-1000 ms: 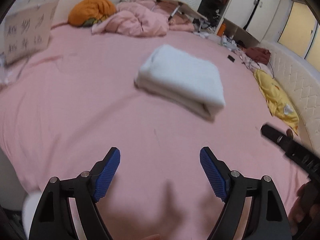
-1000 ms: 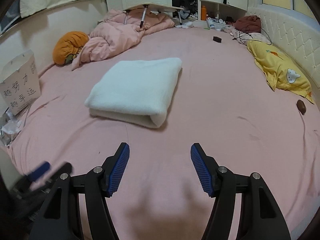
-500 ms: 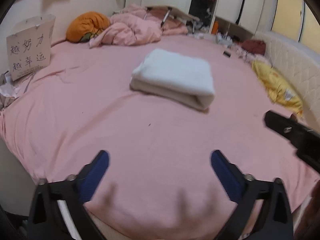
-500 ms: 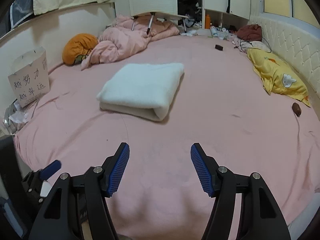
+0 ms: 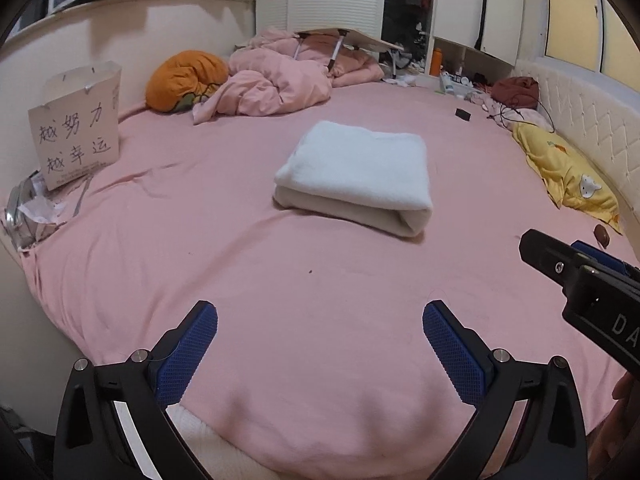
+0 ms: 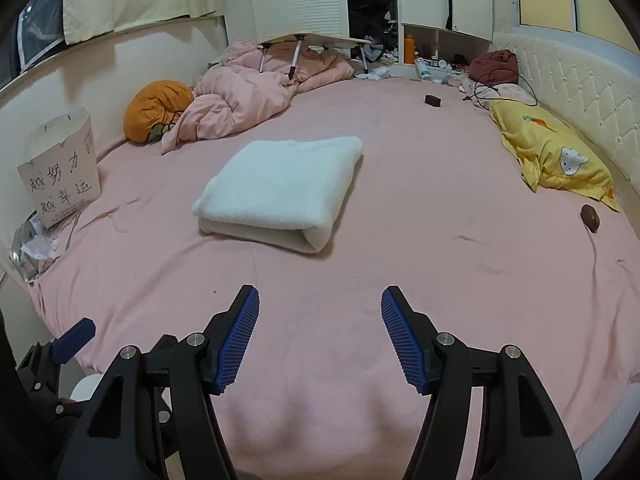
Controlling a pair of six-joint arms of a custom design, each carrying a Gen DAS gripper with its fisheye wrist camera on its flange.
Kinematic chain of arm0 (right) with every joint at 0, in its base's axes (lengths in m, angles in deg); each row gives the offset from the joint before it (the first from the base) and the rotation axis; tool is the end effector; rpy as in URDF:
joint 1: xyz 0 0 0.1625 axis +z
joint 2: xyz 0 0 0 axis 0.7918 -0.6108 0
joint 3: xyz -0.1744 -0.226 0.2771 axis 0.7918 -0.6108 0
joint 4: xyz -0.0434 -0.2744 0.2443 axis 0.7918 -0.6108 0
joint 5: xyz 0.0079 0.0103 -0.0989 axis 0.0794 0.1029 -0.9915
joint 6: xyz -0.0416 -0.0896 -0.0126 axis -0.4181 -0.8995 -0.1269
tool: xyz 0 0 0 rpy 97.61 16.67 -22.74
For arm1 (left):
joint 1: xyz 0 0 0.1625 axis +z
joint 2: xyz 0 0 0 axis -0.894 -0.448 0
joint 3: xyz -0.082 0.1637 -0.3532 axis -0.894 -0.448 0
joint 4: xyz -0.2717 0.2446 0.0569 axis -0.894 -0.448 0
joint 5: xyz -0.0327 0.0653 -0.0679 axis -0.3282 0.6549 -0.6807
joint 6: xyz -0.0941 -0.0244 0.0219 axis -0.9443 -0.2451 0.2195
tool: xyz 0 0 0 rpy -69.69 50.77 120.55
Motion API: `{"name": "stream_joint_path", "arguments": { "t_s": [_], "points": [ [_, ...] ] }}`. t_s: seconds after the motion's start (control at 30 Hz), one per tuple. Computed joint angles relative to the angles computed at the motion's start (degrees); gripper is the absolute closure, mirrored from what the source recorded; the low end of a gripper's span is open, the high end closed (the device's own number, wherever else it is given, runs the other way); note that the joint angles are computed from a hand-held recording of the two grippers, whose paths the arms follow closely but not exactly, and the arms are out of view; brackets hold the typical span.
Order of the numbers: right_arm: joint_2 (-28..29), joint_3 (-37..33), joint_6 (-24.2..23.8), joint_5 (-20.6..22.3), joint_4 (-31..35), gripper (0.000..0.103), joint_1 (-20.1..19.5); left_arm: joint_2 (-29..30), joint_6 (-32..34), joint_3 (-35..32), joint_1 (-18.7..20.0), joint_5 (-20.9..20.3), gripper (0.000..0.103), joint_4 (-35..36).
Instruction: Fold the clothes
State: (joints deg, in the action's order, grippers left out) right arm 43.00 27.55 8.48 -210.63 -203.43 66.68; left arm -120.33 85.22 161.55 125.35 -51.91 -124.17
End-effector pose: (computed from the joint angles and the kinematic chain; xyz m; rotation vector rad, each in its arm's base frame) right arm 0.4608 -0.6965 0.0206 0.5046 -2.3160 0.8948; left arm -0.1006 -0.6472 0.3384 0.1869 2.1708 -1.0011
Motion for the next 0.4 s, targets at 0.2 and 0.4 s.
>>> {"name": "stream_joint_path", "arguments": {
  "t_s": [0.2,0.4],
  "points": [
    [-0.26,0.26,0.39,0.33,0.04,0.039,-0.15,-0.79,-3.02,-0.96,0.49,-3.39,0.000,4.19],
    [-0.65,0.75,0.23,0.37,-0.41,0.039,-0.34,-1.08,-3.88,-0.95,0.69,-4.55,0.000,2.87]
  ]
}}
